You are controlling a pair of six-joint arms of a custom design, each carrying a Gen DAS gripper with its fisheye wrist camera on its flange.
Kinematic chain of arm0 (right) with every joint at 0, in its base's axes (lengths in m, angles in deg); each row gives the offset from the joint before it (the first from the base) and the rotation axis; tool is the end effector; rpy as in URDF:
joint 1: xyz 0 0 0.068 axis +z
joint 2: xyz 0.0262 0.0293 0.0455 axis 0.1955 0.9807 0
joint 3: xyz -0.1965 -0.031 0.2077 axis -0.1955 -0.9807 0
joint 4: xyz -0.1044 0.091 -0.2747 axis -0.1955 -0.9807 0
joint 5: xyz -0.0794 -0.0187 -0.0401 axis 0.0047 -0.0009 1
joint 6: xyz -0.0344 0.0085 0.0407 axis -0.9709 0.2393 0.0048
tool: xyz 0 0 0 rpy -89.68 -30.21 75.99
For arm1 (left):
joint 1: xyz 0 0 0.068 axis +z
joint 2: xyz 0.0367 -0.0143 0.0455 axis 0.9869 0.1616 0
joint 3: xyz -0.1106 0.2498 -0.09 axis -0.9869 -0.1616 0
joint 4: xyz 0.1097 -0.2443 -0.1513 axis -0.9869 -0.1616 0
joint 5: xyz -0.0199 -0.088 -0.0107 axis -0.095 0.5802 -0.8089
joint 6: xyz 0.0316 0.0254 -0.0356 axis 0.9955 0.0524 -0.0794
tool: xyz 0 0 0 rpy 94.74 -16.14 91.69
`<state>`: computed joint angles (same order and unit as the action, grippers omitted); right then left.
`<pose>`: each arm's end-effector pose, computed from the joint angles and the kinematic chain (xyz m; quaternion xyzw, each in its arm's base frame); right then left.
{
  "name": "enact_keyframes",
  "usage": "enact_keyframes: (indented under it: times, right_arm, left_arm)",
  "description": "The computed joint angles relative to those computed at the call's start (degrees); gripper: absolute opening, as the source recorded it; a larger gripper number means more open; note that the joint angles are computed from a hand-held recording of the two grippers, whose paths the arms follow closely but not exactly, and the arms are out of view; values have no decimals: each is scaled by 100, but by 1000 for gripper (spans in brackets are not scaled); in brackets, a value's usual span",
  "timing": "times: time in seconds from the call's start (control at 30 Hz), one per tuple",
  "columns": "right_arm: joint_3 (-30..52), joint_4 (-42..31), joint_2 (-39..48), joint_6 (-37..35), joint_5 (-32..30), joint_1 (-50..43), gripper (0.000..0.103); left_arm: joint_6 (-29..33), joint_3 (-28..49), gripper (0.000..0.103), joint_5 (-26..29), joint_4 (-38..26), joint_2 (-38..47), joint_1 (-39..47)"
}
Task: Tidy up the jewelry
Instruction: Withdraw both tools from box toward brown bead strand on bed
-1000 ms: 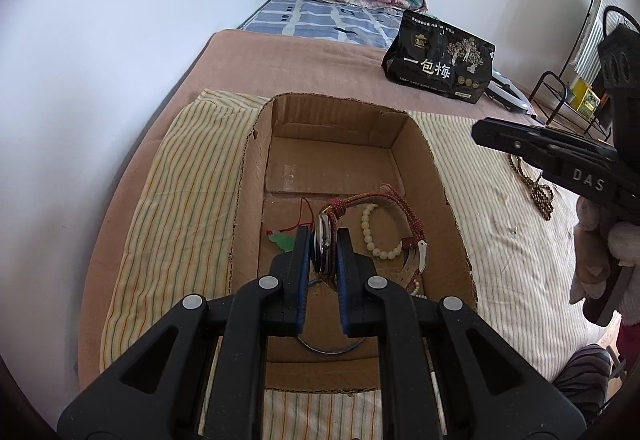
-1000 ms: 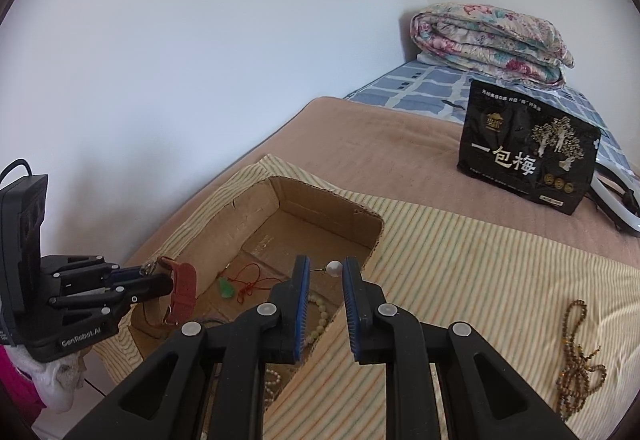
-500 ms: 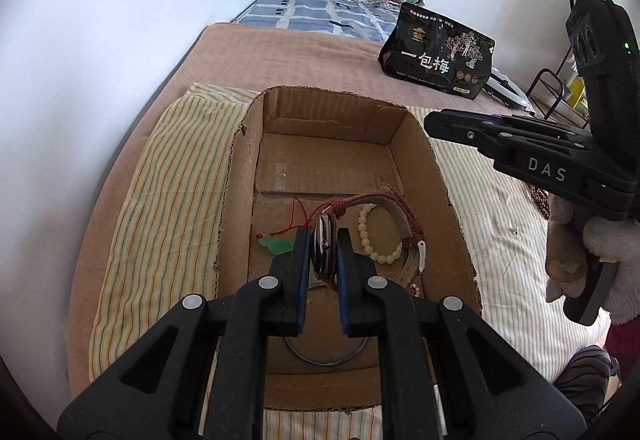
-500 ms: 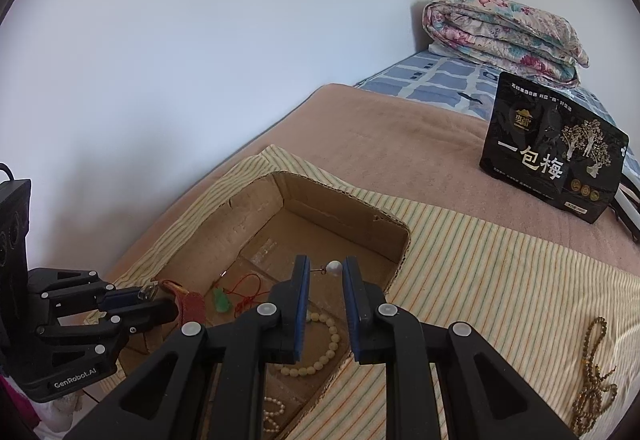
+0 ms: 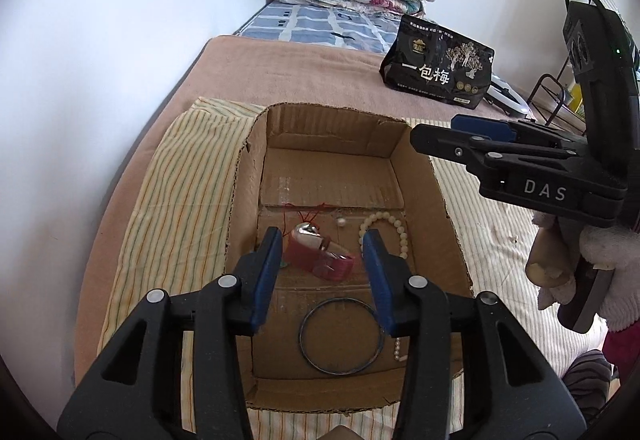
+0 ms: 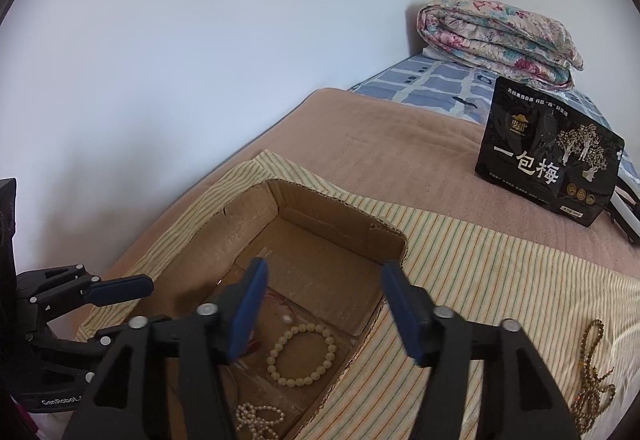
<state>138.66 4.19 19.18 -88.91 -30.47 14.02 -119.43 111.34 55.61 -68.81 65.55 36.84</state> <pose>0.2661 0.0322 0.3148 -0.3308 0.8606 0.2023 0.3303 0.1351 -0.1076 0.3063 -0.1035 0.9341 -0.0352 0.3399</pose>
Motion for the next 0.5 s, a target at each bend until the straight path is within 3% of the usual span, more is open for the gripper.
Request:
enact_keyframes:
  times: [0.17,0.5]
  right_arm:
    - [8,-17,-119,58,-8,-24,78]
    - [99,-261,-248,-129,-146,-297,79]
  left_arm:
    - [-67,70,42,-80,-60,21,-85]
    - [-366,297,42,-341,-303,126,-478]
